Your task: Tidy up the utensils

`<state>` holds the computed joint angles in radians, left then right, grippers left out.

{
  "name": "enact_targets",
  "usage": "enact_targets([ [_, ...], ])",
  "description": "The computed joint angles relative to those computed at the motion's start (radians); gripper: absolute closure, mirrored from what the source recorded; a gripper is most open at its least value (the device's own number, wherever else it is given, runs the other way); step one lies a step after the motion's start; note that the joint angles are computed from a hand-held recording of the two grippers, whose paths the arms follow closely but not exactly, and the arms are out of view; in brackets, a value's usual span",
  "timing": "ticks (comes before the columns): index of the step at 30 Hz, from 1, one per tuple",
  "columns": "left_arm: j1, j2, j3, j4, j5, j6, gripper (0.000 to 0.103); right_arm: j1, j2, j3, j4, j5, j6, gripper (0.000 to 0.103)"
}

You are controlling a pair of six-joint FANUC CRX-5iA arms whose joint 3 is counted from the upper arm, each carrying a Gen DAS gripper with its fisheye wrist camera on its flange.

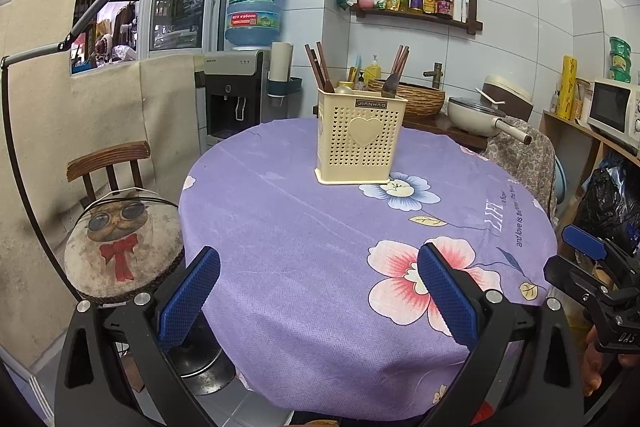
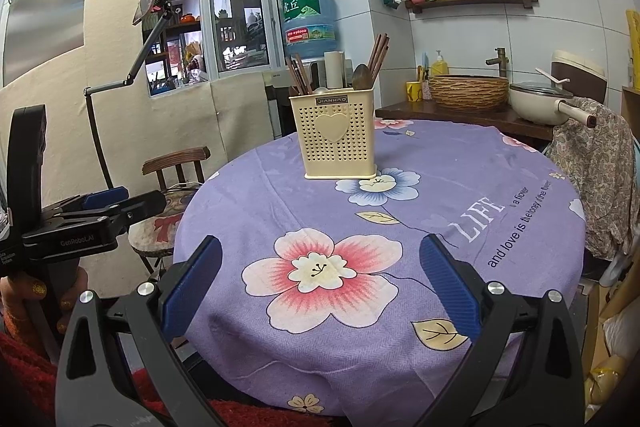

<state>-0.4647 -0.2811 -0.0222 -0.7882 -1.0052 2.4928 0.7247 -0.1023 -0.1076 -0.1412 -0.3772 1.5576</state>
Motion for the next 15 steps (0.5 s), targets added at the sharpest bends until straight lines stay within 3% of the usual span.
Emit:
enact_targets([
  [15,-0.003,0.0,0.004,-0.003,-0.006,0.003,0.006,-0.001,0.0,0.002,-0.003,-0.003,0.003,0.006],
])
